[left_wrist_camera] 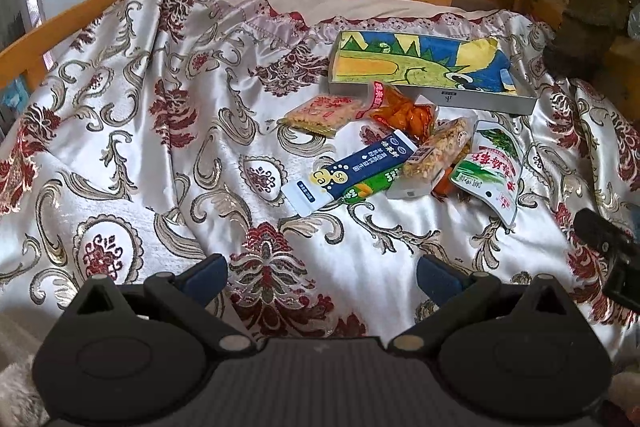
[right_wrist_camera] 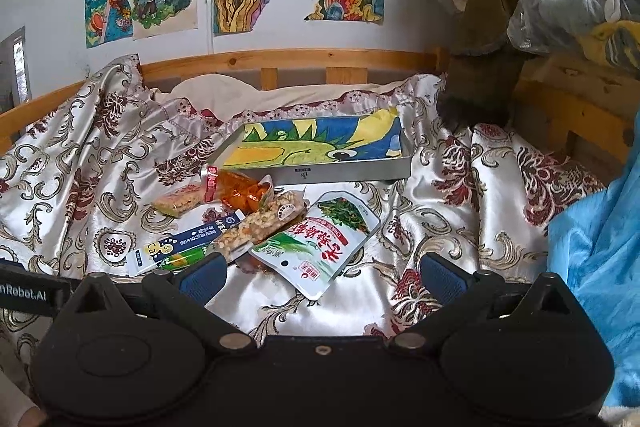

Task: Organize snacks
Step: 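Move the right tool toward the white-green vegetable bag while the left tool approaches the nut bar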

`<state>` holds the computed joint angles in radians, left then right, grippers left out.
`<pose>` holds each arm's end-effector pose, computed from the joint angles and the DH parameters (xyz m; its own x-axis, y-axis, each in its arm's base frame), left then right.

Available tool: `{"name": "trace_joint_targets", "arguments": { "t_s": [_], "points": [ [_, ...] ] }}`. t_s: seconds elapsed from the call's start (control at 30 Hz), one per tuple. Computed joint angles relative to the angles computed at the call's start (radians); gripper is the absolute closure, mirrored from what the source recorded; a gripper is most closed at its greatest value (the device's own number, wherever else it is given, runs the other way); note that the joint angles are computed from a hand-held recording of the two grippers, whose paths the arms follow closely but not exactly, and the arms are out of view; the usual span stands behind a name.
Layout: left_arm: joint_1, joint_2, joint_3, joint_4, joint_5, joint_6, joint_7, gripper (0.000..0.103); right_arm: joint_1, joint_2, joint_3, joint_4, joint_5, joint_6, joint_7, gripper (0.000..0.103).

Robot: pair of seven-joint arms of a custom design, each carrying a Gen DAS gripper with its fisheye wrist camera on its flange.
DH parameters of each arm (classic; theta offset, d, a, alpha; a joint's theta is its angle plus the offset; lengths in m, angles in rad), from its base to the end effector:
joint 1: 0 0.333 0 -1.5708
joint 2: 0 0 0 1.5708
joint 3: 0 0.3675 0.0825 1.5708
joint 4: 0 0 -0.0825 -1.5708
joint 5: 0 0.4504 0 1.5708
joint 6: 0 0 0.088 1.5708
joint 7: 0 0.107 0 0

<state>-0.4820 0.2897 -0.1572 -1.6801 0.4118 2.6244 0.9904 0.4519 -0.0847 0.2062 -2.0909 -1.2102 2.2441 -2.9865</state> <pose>0.6163 -0.4526 0.5323 -0.3322 -0.9426 0.0325 -0.7253 0.2333 -0.6477 0.4999 0.3560 0.5240 -0.3563 -0.9343 0.0082 -0.4708 0.1720 -0.8653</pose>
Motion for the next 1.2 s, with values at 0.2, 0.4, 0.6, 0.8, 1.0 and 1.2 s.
{"name": "trace_joint_targets", "arguments": {
  "t_s": [0.2, 0.4, 0.6, 0.8, 1.0, 1.2],
  "points": [
    [-0.009, 0.014, 0.007, 0.025, 0.017, -0.011, 0.013, 0.000, -0.007, 0.003, -0.010, 0.008, 0.044, 0.028, -0.040, 0.001],
    [-0.019, 0.042, 0.007, 0.079, 0.052, -0.026, 0.070, 0.000, -0.011, 0.020, -0.015, 0.030, 0.048, 0.039, -0.057, 0.001],
    [-0.032, 0.099, 0.012, 0.167, 0.055, -0.048, 0.167, 0.000, -0.019, 0.038, -0.028, 0.053, 0.031, 0.063, -0.077, 0.001],
    [-0.016, 0.151, -0.003, 0.239, -0.031, -0.058, 0.303, 0.000, -0.029, 0.046, -0.042, 0.056, -0.023, 0.075, -0.078, 0.001],
    [-0.015, 0.220, 0.005, 0.318, -0.104, -0.028, 0.415, 0.000, -0.050, 0.060, -0.060, 0.052, -0.074, 0.106, -0.079, 0.001],
    [-0.014, 0.340, -0.013, 0.461, -0.189, -0.013, 0.552, 0.000, -0.080, 0.098, -0.094, 0.061, -0.028, 0.204, -0.069, 0.001]
  ]
}}
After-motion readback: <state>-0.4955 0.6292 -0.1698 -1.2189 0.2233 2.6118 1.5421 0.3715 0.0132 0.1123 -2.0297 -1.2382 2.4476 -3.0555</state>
